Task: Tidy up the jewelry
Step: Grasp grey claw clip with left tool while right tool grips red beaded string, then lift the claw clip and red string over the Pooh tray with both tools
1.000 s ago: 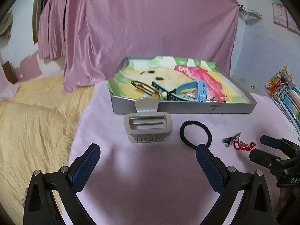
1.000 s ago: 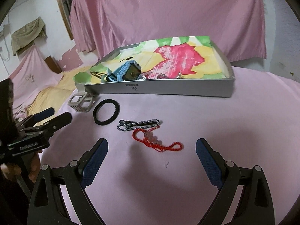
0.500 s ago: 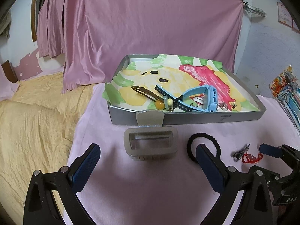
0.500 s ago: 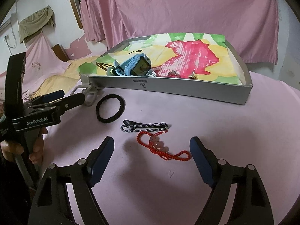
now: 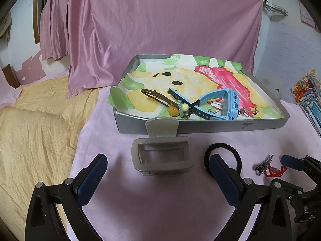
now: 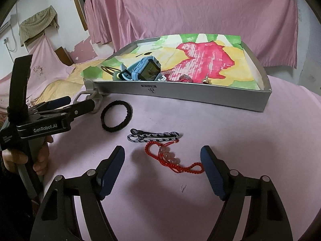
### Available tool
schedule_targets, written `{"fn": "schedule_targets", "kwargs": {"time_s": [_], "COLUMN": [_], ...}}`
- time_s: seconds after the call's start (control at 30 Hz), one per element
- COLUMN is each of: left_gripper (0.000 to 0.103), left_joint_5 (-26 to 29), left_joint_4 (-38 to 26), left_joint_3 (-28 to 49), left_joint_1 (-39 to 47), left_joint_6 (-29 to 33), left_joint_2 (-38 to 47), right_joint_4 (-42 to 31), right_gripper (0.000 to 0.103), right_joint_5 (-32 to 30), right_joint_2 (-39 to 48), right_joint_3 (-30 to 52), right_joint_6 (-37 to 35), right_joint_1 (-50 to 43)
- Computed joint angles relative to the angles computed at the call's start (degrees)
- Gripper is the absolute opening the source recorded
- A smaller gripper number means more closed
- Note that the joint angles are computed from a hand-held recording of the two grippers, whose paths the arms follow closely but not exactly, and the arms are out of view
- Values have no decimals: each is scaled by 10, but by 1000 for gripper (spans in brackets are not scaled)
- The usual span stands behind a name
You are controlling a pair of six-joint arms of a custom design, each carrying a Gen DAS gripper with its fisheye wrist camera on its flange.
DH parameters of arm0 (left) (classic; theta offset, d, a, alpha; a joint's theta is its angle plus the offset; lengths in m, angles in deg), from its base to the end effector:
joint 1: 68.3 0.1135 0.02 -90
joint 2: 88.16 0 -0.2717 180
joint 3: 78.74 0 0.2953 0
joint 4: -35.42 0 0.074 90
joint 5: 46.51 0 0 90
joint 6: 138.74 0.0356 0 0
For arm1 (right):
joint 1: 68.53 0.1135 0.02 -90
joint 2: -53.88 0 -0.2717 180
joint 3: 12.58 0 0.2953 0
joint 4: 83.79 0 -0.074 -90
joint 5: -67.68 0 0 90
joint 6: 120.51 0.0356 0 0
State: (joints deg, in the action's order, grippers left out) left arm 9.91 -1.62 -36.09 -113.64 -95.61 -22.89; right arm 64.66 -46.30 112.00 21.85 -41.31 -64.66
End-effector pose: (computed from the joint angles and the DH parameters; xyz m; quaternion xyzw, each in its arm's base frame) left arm 0.1766 -0.1507 0.1572 -0.0879 0.9229 0.0128 0.3746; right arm 0.2062 0.0285 0.1381 -0.1807 0.9180 0.1802 0.3036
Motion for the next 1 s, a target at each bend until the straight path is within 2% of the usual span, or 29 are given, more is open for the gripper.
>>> {"fn": "schedule_targets", "kwargs": {"time_s": [0.1, 0.17, 0.27, 0.37, 0.43, 0.6, 0.87, 1.0], "left_gripper": [102, 102, 97, 88, 78, 59, 59, 59], "left_joint_5": [11, 14, 16, 29, 38, 42, 32, 27], "left_joint_4": [6, 11, 13, 17, 19, 16, 5, -2], "left_joint_3": [-4, -7, -7, -7, -4, 0, 10, 11], "left_joint_1": [3, 5, 7, 14, 19, 20, 1, -17], "left_joint_6": [4, 7, 12, 18, 22, 23, 20, 9], "left_joint_2": [-2, -6, -9, -6, 0, 7, 18, 17], "right_joint_4": [-2, -3, -4, -7, -7, -7, -11, -17], "right_gripper": [73, 67, 65, 65, 65, 54, 27, 18], "right_joint_5": [4, 7, 10, 15, 18, 20, 29, 28], "right_joint_2": [-2, -6, -8, -10, -12, -14, -20, -26], "right_joint_3": [-1, -2, -2, -2, -2, -3, -4, -6], "right_joint_6": [-2, -3, -4, -7, -8, -11, -20, -25], "right_joint_1": [1, 4, 9, 16, 21, 26, 45, 51]}}
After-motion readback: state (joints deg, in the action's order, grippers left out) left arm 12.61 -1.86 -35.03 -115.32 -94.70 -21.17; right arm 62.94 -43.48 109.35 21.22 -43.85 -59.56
